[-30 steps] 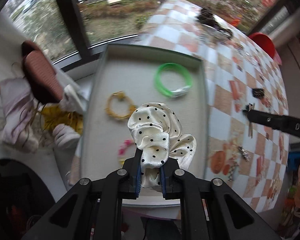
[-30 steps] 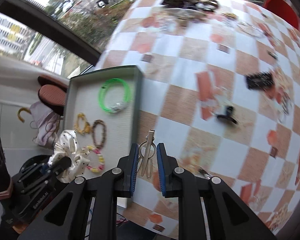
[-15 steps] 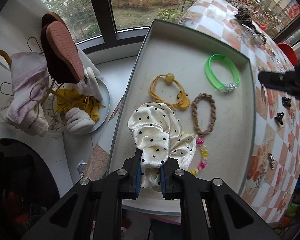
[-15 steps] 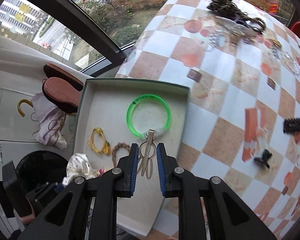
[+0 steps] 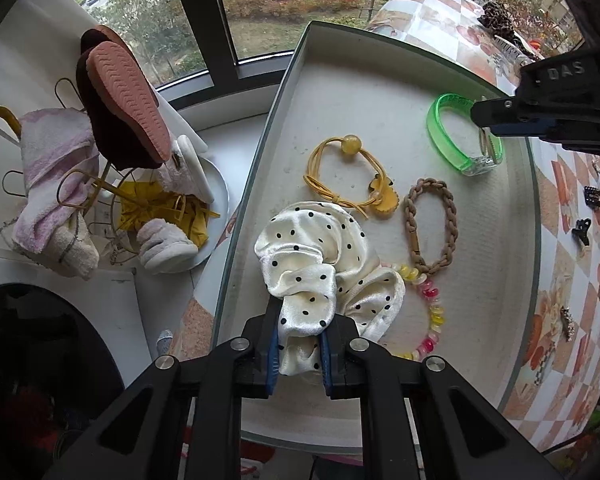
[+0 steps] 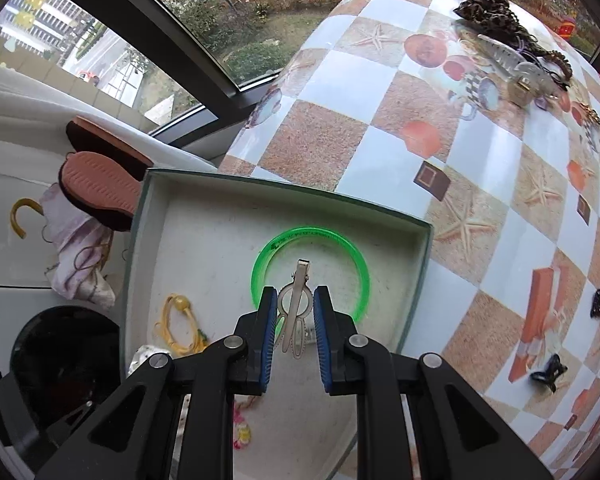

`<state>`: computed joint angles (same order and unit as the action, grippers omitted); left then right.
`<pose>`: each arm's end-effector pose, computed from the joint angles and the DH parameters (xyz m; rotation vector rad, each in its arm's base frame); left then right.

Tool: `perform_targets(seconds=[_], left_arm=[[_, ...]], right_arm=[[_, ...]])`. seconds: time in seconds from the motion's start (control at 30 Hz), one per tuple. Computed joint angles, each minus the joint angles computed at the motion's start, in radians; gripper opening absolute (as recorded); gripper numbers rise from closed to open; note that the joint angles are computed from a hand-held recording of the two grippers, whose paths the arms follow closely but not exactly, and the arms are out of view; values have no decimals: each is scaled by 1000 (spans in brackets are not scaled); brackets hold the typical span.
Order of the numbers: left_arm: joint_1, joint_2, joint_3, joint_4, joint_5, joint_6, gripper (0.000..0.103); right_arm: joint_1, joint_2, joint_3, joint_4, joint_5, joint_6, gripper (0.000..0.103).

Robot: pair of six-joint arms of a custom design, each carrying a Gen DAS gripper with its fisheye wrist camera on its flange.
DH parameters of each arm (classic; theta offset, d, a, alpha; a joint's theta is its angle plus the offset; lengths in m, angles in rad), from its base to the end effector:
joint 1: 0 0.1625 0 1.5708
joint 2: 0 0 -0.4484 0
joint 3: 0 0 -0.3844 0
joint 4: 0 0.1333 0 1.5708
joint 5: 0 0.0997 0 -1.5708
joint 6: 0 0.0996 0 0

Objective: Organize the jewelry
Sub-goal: 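Open right gripper to drop the clip inside the green bangle while left gripper releases the scrunchie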

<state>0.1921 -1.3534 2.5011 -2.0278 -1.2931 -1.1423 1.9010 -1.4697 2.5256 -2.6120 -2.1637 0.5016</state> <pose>-0.2347 -0.2093 0.1125 0.4034 2.3725 -0.0558 0.1814 -0.2899 0.1900 -0.2148 -2.5682 0.3007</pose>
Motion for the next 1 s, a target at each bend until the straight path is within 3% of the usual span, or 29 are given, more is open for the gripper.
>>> perform_targets(seconds=[0.43, 0.5, 0.57, 0.6, 1.0], left_arm=[[-5, 23, -16, 33, -2, -13, 19], [-10, 26, -21, 42, -2, -17, 19], [-15, 27, -25, 52, 0, -23, 42], [-22, 26, -29, 65, 4, -32, 63], [-35, 30, -47, 87, -19, -21, 65]], right_arm=[[-36, 50, -1, -4, -15, -25, 21], [-36, 57, -3, -6, -9, -24, 26], [-35, 65, -7, -15, -5, -27, 36], [-33, 63, -7, -17, -6, -28, 42], [14, -21, 3, 20, 7, 2, 54]])
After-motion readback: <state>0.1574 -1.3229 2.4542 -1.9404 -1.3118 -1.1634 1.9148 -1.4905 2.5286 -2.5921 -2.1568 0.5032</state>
